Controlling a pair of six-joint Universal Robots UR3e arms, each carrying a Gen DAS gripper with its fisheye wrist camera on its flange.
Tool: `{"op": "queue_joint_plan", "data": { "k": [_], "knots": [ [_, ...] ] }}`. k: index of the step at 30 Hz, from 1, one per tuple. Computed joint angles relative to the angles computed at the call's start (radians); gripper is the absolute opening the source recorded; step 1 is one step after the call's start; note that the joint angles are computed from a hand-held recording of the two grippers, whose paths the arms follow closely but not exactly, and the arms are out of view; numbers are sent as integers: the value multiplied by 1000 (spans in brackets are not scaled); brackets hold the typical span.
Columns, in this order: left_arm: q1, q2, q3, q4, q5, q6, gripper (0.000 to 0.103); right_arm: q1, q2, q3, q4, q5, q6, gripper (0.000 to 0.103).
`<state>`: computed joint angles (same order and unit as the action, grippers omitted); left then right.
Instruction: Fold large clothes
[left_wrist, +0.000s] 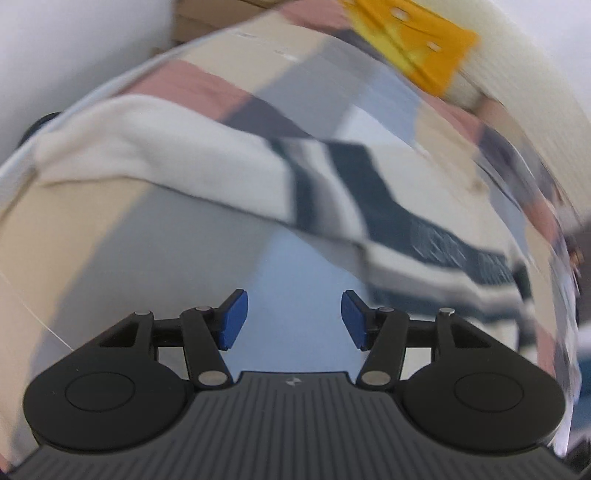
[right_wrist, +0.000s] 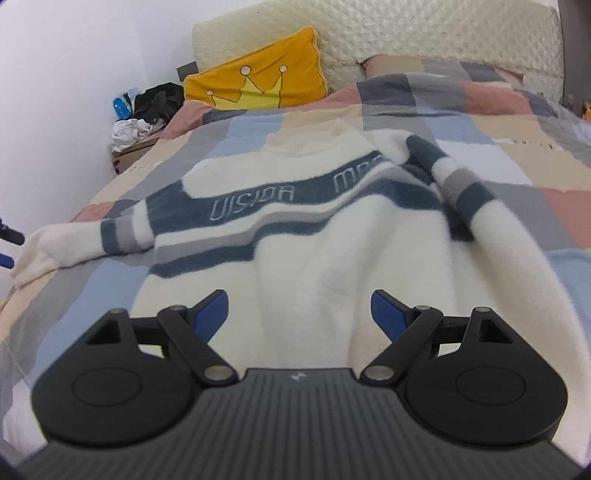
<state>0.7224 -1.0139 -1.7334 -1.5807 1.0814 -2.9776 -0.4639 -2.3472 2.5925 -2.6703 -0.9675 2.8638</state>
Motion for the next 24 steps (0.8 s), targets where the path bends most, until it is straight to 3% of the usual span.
{"op": "queue_joint_plan", "data": {
  "k": [6,10,16,19,24],
  "knots": [
    [-414,-20,-74,141,148,-296,62,-165,-163,-16,303,153,-123,86],
    [-597,-53,-179,244,221,-485,62,-223,-168,-39,422,202,-175,86],
    [-687,-99,-307,339,246,-617,62,-270,-152,-50,481,246,-198,86],
    [-709,-118,-360,404,205,-650,62,-292,-139,-59,527,279,-213,86],
    [-858,-206,-382,539,234,-753,62,-275,-84,-69,533,287,-216,86]
  ]
}}
